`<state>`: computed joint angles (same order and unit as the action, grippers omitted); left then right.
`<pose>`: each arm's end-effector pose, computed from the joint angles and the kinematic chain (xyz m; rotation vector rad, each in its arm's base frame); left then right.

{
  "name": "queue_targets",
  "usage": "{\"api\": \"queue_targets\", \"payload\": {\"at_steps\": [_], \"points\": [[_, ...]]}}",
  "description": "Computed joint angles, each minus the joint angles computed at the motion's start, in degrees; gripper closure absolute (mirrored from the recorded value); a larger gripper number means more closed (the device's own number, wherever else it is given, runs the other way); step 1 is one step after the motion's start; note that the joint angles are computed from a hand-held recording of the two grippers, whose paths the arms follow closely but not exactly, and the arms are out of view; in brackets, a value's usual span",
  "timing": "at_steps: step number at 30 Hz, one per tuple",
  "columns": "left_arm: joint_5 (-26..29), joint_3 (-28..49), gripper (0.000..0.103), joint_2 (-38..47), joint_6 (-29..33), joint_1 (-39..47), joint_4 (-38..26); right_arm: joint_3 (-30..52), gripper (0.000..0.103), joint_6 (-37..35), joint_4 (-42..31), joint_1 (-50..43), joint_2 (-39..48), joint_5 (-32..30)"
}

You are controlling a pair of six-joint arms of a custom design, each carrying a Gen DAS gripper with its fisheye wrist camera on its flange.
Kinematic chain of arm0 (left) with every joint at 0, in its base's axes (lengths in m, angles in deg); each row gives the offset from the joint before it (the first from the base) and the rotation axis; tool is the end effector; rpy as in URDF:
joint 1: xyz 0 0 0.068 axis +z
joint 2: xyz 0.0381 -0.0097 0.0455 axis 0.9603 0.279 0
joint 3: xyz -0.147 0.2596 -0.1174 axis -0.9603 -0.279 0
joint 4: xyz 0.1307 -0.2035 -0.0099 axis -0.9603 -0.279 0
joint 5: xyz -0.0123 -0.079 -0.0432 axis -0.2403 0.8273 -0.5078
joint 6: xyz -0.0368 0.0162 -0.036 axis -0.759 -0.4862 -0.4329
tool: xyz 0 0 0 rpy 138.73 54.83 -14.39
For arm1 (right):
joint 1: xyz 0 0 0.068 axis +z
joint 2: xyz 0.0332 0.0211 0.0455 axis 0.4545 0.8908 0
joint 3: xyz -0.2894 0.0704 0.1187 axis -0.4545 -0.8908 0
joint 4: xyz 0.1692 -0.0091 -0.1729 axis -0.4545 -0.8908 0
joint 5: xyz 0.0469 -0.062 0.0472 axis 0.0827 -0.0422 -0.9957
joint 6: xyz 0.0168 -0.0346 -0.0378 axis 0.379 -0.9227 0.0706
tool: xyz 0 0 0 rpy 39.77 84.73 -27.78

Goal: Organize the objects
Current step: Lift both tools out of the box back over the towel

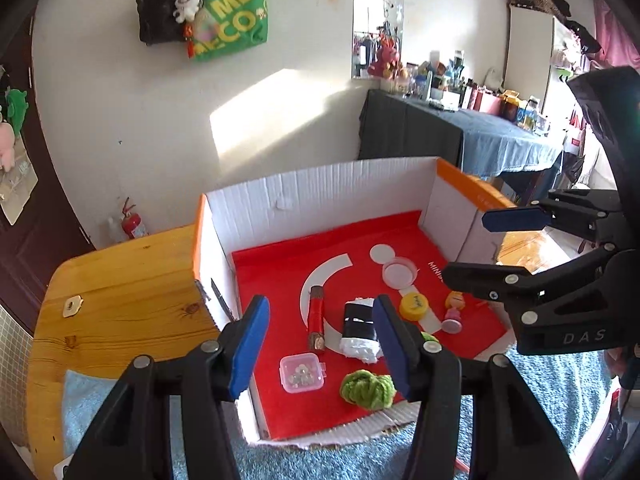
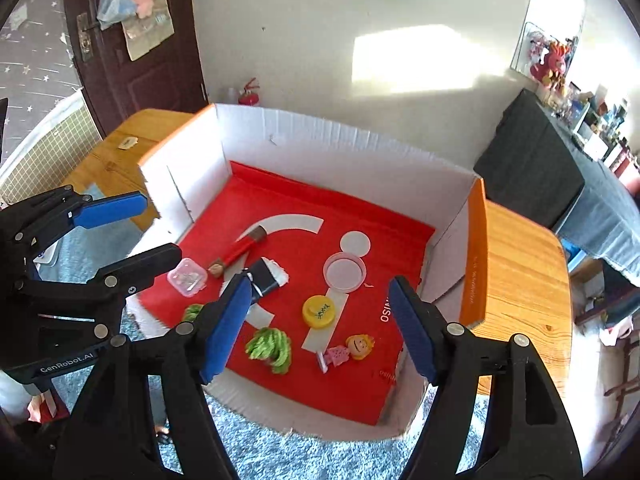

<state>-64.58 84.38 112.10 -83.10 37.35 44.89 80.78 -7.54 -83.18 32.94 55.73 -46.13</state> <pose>0.2447 -0.1770 0.2362 0.6373 2.2300 -0.2507 0.2330 0.0275 0.2415 -0.3342 2.4668 0.1095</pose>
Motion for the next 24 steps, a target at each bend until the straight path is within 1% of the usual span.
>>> {"api": "queue_targets", "payload": {"at_steps": [3, 7, 12, 15, 16, 20, 22, 24], "points": [[-0.36, -1.52, 0.044, -2.77, -0.73, -0.42, 0.18, -1.04, 0.032, 0.31, -0.77, -0.13, -3.29, -0.79], [-1.42, -3.91, 0.038, -6.73, -1.15, -1.76, 0.43, -2.59, 0.029, 0.7, -2.35, -0.68, -8.81, -2.1], [-3.54, -7.27, 0.037, -11.29, -2.13, -3.92, 1.16, -4.78, 0.027, 1.58, -4.13, 0.42, -16.32, -1.44], [-3.47, -9.45, 0.036, -14.34, -3.3, -4.84, 1.16, -6.23, 0.022, 2.17, -5.39, 0.82, -20.89, -1.89], [-3.66, -9.96, 0.032, -15.05, -3.54, -5.13, 1.11, -6.72, 0.021, 2.45, -5.87, 1.21, -22.51, -1.56], [-5.77, -12.96, 0.03, -18.99, -4.84, -7.6, 1.5, -8.32, 0.021, 3.97, -7.74, 2.66, -27.72, -0.75], [-5.78, -14.19, 0.027, -20.66, -5.73, -8.2, 1.46, -9.3, 0.02, 4.99, -8.49, 3.39, -30.2, -0.42], [-5.61, -15.55, 0.027, -22.42, -6.89, -8.72, 1.27, -10.57, 0.019, 6.54, -9.22, 5.29, -33.22, 1.57]]}}
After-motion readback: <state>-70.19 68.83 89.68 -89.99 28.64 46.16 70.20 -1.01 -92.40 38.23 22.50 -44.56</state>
